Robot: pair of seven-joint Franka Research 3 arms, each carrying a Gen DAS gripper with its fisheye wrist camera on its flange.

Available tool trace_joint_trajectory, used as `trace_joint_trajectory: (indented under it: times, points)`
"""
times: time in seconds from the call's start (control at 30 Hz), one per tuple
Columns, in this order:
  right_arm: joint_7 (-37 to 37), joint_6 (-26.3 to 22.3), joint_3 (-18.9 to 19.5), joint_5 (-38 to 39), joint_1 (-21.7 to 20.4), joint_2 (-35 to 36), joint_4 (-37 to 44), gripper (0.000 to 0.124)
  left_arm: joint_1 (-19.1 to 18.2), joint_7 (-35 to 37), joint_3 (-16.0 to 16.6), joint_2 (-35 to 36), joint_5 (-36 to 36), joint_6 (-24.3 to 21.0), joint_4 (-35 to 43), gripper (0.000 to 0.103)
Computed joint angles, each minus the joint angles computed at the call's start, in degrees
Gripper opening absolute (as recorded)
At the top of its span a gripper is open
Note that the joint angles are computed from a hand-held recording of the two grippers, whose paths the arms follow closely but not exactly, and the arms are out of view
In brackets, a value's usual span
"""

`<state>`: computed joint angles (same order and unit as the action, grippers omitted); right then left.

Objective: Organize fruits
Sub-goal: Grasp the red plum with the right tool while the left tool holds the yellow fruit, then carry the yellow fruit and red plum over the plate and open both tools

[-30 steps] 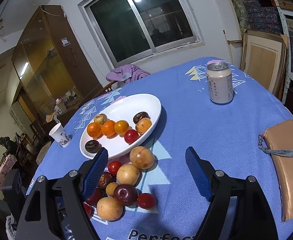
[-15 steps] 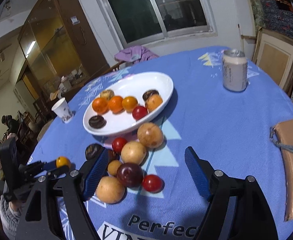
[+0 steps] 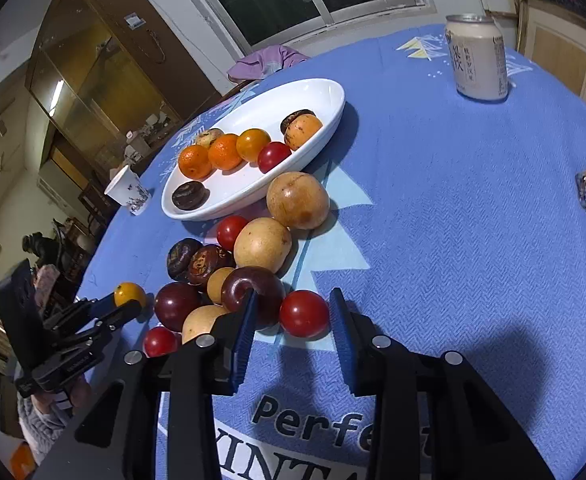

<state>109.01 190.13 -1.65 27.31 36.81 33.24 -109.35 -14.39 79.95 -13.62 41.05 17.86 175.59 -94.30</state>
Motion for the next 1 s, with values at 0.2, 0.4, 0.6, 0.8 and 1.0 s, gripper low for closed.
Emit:
trace_joint_trajectory:
  times: [0.2,0.4,0.6,0.8,1.0]
  points:
    - [0.8,4.6,17.8,-4.0,-16.9,0.2,-3.2,0.034,0.1,0.5,-0.4,0.2,0.0,-0.9,0.3,0.037]
    - [4.2,6.9,20.0,-7.2,-19.3,0.4,-4.8,0.029,-0.3,0.5,0.2,0.2,0.1,-1.1,0.3,0.037]
    - [3.0,3.9,14.8,-7.1,-14.0,0.0,-3.4,0.027,-0.5,0.3,0.3,0.1,0.2,-1.0,0.2,0.038]
    - [1.6,4.7,10.8,-4.6,-9.7,-1.0,-3.9,0.025,-0.2,0.3,0.0,0.1,0.1,-0.8,0.1,0.038]
    - [-2.3,9.8,5.0,2.0,-3.4,-2.6,-4.4,0.025,2.6,1.5,-3.7,0.3,-1.0,1.7,1.7,0.037]
